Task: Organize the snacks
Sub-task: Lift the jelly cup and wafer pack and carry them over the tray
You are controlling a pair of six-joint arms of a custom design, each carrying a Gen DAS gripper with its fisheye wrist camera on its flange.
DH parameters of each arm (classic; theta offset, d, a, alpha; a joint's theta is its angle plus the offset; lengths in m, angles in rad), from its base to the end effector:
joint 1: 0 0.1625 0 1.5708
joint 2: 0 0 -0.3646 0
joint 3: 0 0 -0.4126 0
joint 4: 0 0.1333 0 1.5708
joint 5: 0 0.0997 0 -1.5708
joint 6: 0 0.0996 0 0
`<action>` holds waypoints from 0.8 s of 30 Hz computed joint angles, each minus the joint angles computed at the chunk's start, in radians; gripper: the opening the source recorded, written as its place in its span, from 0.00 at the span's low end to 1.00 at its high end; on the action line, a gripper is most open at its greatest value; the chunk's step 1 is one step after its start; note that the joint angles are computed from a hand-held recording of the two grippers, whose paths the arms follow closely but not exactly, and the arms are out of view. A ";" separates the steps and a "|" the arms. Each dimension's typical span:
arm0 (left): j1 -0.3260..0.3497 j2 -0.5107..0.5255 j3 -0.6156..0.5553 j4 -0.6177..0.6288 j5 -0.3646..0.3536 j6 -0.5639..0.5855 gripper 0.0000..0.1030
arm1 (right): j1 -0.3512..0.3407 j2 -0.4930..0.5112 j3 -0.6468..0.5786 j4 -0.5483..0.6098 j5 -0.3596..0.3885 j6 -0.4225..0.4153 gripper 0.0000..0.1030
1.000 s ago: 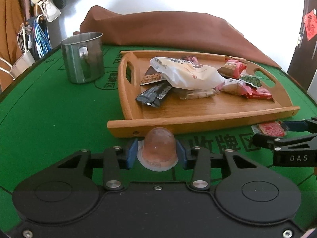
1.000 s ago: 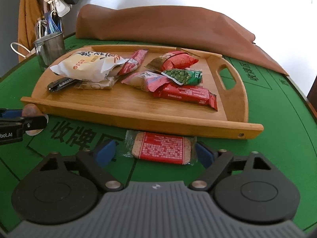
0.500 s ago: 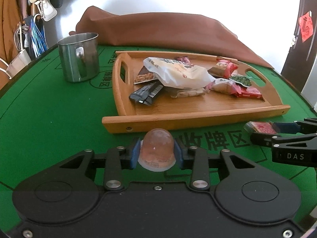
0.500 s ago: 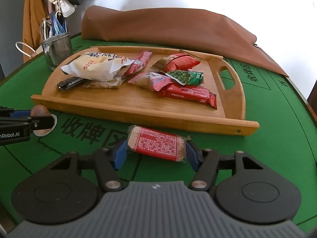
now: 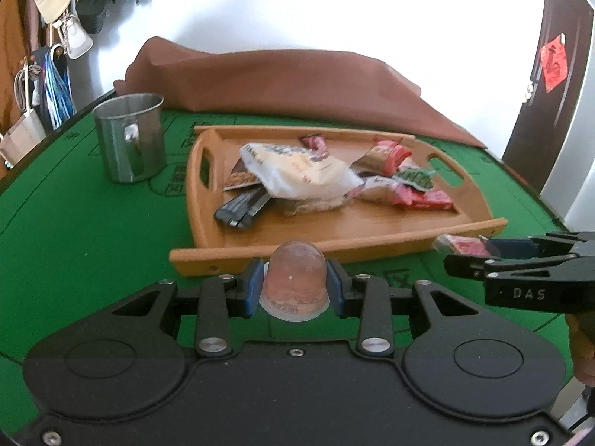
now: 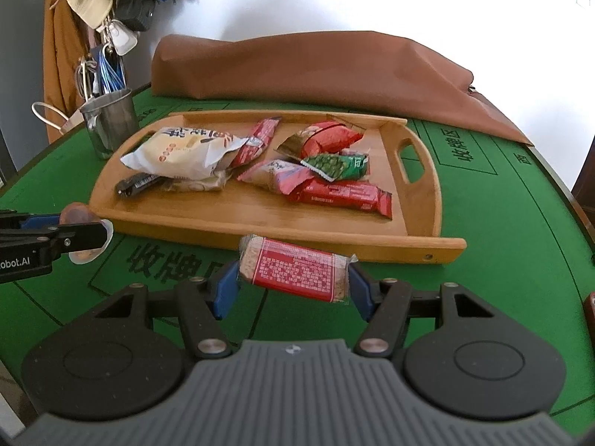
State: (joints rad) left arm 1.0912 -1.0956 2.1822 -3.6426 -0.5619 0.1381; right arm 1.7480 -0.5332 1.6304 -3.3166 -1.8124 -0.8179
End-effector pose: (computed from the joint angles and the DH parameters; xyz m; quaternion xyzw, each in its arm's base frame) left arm -0.0184 -0.5069 0.1753 0.0167 0.8043 -0.4804 0.3493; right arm 0.2206 -0.6107 -0.0362 0.4154 -0.8452 0.2643 0.2080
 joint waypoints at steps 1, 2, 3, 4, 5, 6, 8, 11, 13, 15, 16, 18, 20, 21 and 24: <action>0.000 0.001 -0.005 -0.001 -0.002 0.004 0.33 | 0.001 0.000 -0.002 -0.001 0.000 0.001 0.63; -0.001 0.003 -0.012 -0.004 -0.004 0.009 0.33 | 0.002 -0.001 -0.004 -0.001 0.001 0.000 0.63; -0.001 0.005 -0.020 -0.005 -0.006 0.015 0.33 | 0.004 -0.001 -0.006 0.002 0.003 0.000 0.63; 0.000 0.005 -0.027 -0.006 -0.011 0.023 0.33 | 0.005 -0.002 -0.010 0.005 0.004 0.002 0.63; 0.001 0.007 -0.036 -0.009 -0.014 0.033 0.33 | 0.007 -0.002 -0.017 0.011 0.005 0.005 0.63; 0.002 0.011 -0.047 -0.009 -0.015 0.042 0.33 | 0.008 -0.002 -0.024 0.018 0.006 0.009 0.63; 0.006 0.015 -0.067 -0.002 -0.022 0.051 0.33 | 0.012 0.002 -0.046 0.038 0.002 0.022 0.63; 0.019 0.020 -0.098 0.020 -0.033 0.051 0.33 | 0.019 0.019 -0.085 0.052 -0.011 0.027 0.63; 0.033 0.023 -0.124 0.048 -0.044 0.041 0.33 | 0.023 0.031 -0.114 0.070 -0.019 0.031 0.63; 0.049 0.027 -0.155 0.081 -0.052 0.026 0.33 | 0.029 0.049 -0.146 0.083 -0.028 0.031 0.63; 0.055 0.032 -0.172 0.090 -0.054 0.025 0.33 | 0.033 0.063 -0.169 0.086 -0.036 0.030 0.63; 0.062 0.037 -0.204 0.107 -0.056 0.026 0.33 | 0.041 0.086 -0.213 0.101 -0.048 0.036 0.63; 0.066 0.035 -0.231 0.119 -0.071 0.034 0.33 | 0.048 0.104 -0.266 0.153 -0.052 0.061 0.63; 0.067 0.037 -0.244 0.122 -0.075 0.039 0.33 | 0.052 0.113 -0.290 0.173 -0.055 0.073 0.63; 0.068 0.055 -0.302 0.122 -0.077 0.076 0.33 | 0.067 0.161 -0.381 0.208 -0.079 0.071 0.63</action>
State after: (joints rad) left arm 1.1595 -1.0407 1.8802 -3.5203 -0.6391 0.2137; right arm 1.8150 -0.3725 1.2495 -3.1087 -1.8918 -0.7464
